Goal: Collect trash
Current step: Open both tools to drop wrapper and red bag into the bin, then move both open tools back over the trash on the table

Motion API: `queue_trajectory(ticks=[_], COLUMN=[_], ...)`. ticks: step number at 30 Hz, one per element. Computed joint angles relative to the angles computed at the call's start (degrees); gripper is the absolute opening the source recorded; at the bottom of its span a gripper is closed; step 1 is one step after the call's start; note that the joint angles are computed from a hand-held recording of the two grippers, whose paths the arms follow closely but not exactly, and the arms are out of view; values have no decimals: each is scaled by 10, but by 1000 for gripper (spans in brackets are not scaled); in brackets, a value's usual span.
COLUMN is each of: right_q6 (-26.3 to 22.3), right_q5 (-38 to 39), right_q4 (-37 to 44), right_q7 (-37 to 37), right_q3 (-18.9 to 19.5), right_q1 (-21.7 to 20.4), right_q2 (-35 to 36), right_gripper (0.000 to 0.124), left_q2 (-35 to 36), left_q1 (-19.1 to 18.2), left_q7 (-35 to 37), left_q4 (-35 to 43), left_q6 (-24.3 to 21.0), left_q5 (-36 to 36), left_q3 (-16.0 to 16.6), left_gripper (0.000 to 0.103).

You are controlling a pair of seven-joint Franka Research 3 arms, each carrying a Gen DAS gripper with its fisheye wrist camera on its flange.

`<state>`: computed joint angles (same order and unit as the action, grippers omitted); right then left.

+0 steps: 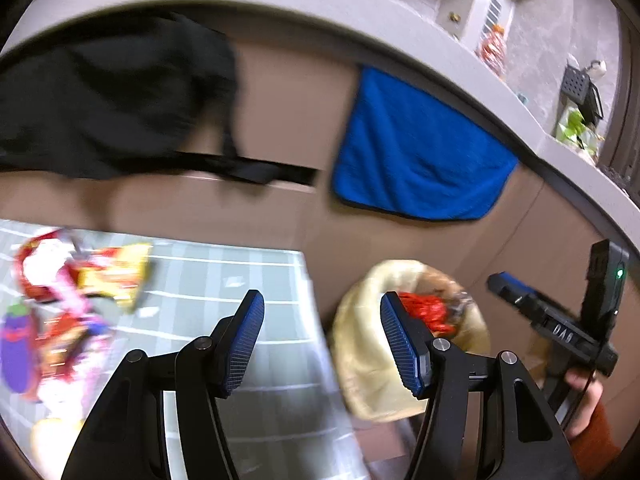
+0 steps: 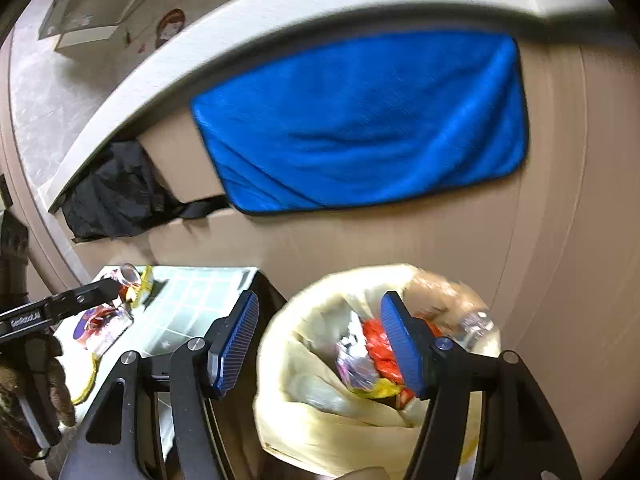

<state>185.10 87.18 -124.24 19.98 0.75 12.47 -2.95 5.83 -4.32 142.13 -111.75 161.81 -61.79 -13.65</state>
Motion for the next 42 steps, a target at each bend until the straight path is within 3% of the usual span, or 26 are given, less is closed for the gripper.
queue_trajectory(ticks=[2,4,7,10,15,21,25,28,31,33,36,38,41,42], right_q6=[16,9,-21,-21,-10,-22,-36,-52,-62,-68,-77,-84,-103,-111], right_q5=[54,66,23,-30,-289,-514,-533,-519,-490,-475,-482,-472,-442,-431], right_q4=[23,35,43,52,42,31,37,40,39,38,40,45,60,66], right_q7=[-55,-62,-13,28,249,440,451,439,416,403,417,413,396,389], right_q3=[11,21,29,39,51,43,54,64,70,71,63,65,74,77], right_q1=[11,16,26,44,66,74,63,49,38,32,30,24,14,11], right_q2=[3,2,1,9,32,50,64,70,73,75,83,89,102,107], right_gripper=[61,61,61,61,61,61,61,61,61,61,61,61,61,61], left_q2=[-25,-44,-65,-78,-84,-63,-43,-6,49,84,109,117,125,122], left_q1=[15,22,33,48,75,92,88,82,78,74,79,88,123,129], left_q7=[25,45,66,77,84,69,89,94,14,-48,-91,-128,-141,-146], left_q4=[-25,-43,-65,-82,-102,-105,-95,-61,-18,14,37,49,64,60], left_q6=[5,8,16,12,-6,-36,-25,-6,5,-14,-18,-27,-51,-44], left_q5=[-29,-57,-93,-120,-141,-99,-83,-29,108,190,241,250,223,227], left_q3=[12,29,59,87,115,114,96,80,75,81,75,68,38,33], left_gripper=[61,61,61,61,61,63,63,63,63,63,62,55,32,18])
